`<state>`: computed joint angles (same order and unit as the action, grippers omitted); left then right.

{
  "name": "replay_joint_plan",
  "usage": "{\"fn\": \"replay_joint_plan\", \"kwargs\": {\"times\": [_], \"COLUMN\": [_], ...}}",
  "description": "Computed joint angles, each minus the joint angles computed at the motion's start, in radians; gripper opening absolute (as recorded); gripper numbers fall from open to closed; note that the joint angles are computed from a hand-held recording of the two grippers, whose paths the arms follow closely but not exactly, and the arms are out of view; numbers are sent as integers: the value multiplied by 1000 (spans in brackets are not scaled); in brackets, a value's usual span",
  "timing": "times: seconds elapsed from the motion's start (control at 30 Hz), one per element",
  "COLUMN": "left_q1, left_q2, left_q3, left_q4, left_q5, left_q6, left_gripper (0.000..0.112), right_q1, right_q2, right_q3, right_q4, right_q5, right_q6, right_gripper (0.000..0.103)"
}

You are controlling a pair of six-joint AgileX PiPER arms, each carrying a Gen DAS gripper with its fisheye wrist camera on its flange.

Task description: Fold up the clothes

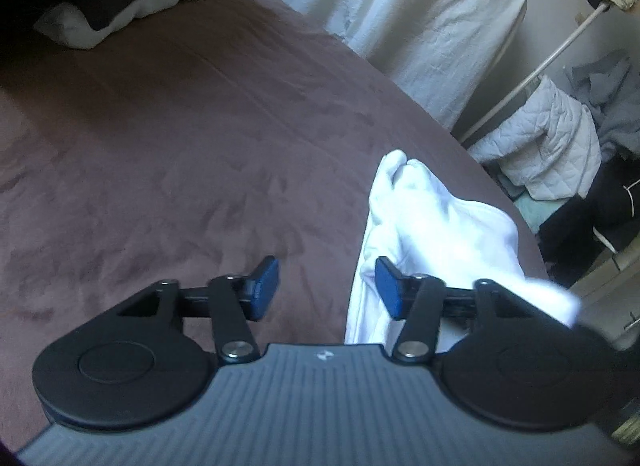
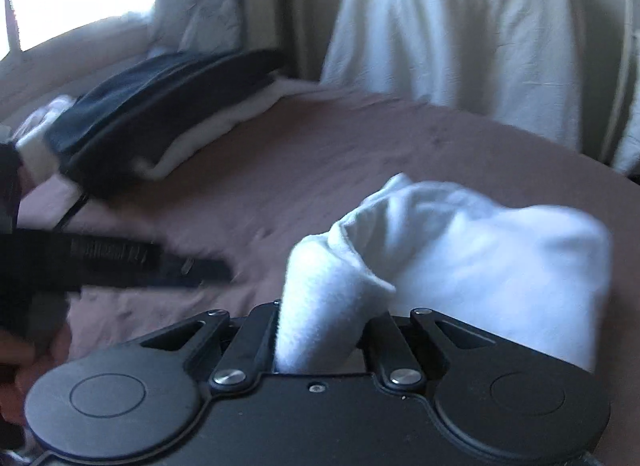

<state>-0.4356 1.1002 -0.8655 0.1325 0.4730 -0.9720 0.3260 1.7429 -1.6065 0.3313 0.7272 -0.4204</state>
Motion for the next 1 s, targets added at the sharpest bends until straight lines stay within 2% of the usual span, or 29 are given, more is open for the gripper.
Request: {"fn": "replay_joint_plan", "kwargs": {"times": [0.03, 0.07, 0.1, 0.17, 0.23, 0.3, 0.33, 0.4, 0.5, 0.53, 0.57, 0.6, 0.63, 0.67, 0.7, 0.73, 0.83, 0.93, 1.0], "left_q1": [-1, -3, -7, -3, 9, 2, -2, -23, -64, -77, -90, -102, -112, -117, -118, -115, -107, -110, -107], "left_q2": [-3, -8, -16, -30, -38, -50, -53, -48, 3, 33, 74, 119, 163, 174, 160, 152, 146, 138, 125], "left_q3": [6, 12, 24, 52, 65, 73, 73, 61, 8, -22, -61, -110, -141, -150, -135, -137, -174, -197, -226], "left_q4": [3, 5, 14, -10, -74, -86, -107, -136, -143, -118, -87, -67, -53, -42, -33, -31, -17, 24, 64], "left_q5": [-7, -12, -24, -65, -105, -145, -160, -172, -122, -62, 24, 124, 190, 215, 200, 207, 272, 314, 321], "left_q6": [-3, -8, -23, -9, 54, 76, 106, 161, 229, 216, 192, 177, 169, 159, 147, 144, 124, 57, 24], "left_gripper": [57, 57, 57, 59, 59, 62, 65, 66, 73, 82, 89, 89, 86, 85, 85, 81, 80, 79, 77], "right_q1": [4, -4, -17, -62, -147, -255, -309, -360, -377, -375, -375, -377, -368, -351, -338, -343, -414, -438, -500], "right_q2": [30, 74, 86, 40, -14, -91, -138, -219, -311, -315, -316, -313, -314, -316, -310, -296, -260, -258, -261], "right_q3": [-17, -60, -73, -23, 17, 105, 158, 246, 322, 337, 348, 356, 373, 394, 408, 410, 396, 365, 340], "right_q4": [17, 45, 74, 194, 378, 544, 596, 581, 398, 361, 323, 285, 231, 162, 95, 67, 170, 146, 239], "right_q5": [32, 104, 146, 167, 266, 353, 378, 342, 231, 202, 182, 167, 131, 85, 53, 49, 139, 235, 289], "right_q6": [-45, -77, -82, -125, -223, -312, -340, -349, -294, -272, -244, -211, -159, -87, -7, 37, -5, -35, -117], "right_gripper": [35, 49, 49, 50, 51, 55, 61, 65, 65, 66, 72, 77, 86, 87, 87, 86, 74, 73, 73]}}
